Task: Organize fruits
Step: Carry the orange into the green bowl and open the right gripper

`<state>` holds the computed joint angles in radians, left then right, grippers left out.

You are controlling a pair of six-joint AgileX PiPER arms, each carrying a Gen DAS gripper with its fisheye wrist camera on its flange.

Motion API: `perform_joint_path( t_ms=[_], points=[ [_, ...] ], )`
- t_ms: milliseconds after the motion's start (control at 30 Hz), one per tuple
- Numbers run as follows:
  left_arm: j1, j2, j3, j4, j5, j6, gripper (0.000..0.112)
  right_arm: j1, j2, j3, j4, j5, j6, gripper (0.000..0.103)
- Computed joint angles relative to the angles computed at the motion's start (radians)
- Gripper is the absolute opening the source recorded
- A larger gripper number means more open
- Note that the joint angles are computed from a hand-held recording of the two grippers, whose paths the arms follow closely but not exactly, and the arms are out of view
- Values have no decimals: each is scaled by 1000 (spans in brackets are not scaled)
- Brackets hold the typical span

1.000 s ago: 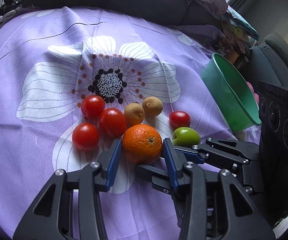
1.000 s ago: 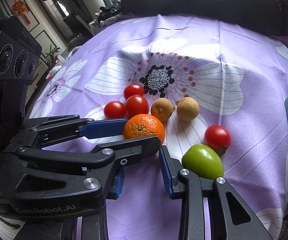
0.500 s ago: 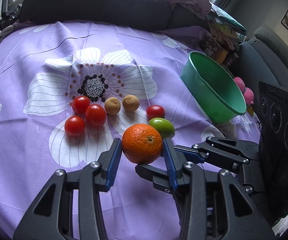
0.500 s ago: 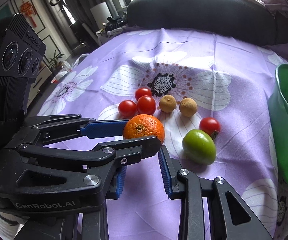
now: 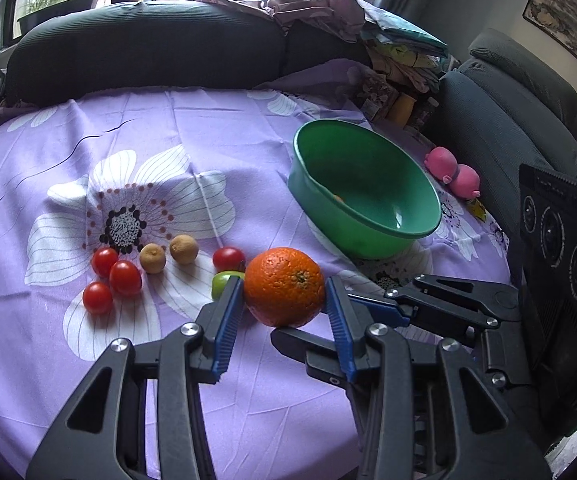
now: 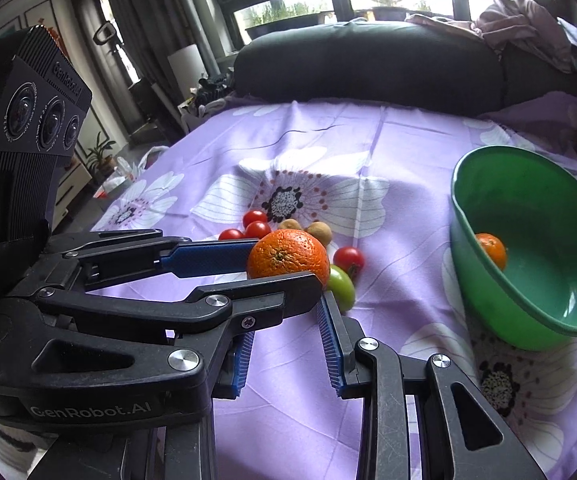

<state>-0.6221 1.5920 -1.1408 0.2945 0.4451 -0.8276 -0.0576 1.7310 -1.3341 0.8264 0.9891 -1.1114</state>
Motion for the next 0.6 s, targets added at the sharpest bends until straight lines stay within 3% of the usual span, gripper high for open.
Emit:
perform_joint_path(
  t_ms=[600],
  points=[
    [-18, 284, -463, -163, 119, 303, 41, -162, 66, -162, 43, 8, 18, 34]
  ],
)
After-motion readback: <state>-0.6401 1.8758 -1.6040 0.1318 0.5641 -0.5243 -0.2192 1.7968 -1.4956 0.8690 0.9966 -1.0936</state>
